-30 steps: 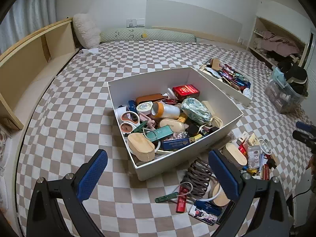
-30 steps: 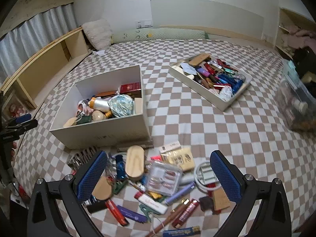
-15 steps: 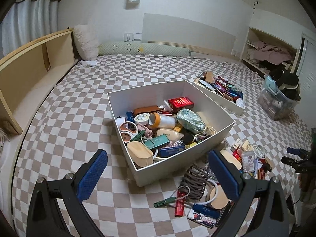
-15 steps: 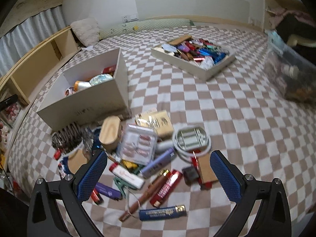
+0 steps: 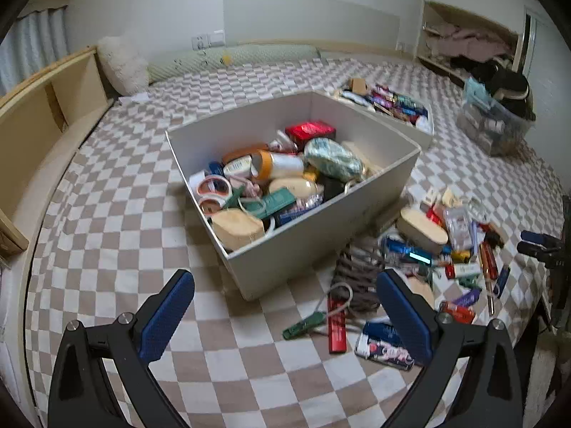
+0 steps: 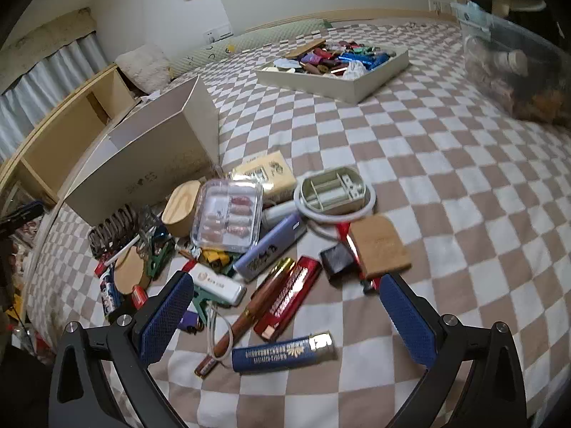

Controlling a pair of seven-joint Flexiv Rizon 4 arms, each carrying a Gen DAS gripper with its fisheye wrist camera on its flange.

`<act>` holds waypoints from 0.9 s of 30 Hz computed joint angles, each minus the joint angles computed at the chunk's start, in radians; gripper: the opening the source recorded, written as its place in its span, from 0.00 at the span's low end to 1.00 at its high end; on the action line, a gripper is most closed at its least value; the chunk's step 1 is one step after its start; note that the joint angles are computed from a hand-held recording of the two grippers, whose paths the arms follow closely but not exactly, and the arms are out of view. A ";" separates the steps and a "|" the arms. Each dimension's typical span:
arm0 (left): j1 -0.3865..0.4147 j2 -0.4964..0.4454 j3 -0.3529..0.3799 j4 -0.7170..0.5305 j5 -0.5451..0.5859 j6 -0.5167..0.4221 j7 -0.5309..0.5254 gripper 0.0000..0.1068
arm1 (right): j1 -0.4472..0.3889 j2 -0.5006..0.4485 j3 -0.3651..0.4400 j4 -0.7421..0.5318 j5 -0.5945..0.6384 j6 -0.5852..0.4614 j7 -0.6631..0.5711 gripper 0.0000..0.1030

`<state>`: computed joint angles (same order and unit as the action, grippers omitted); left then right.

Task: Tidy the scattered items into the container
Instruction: 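Withdraw both open tools from the box back toward the pile, then close the left tool on the white cartoon-printed cylinder while the right tool grips the blue lighter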

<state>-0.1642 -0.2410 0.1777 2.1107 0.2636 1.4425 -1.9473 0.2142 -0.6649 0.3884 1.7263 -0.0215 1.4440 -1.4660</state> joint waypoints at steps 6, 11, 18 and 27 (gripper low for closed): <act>0.074 -0.005 -0.108 0.062 -0.130 0.018 0.202 0.96 | 0.017 0.002 -0.025 0.037 -0.015 0.003 -0.002 1.00; 0.085 -0.016 -0.145 0.096 -0.191 0.008 0.365 0.96 | 0.020 -0.001 -0.035 0.063 -0.025 0.005 0.003 1.00; 0.111 -0.045 -0.230 0.146 -0.346 -0.019 0.605 0.96 | -0.028 -0.018 0.029 0.069 -0.011 -0.018 -0.059 1.00; 0.047 -0.113 -0.181 0.110 -0.354 -0.123 0.645 0.96 | 0.000 -0.014 0.009 0.084 -0.023 -0.024 -0.100 1.00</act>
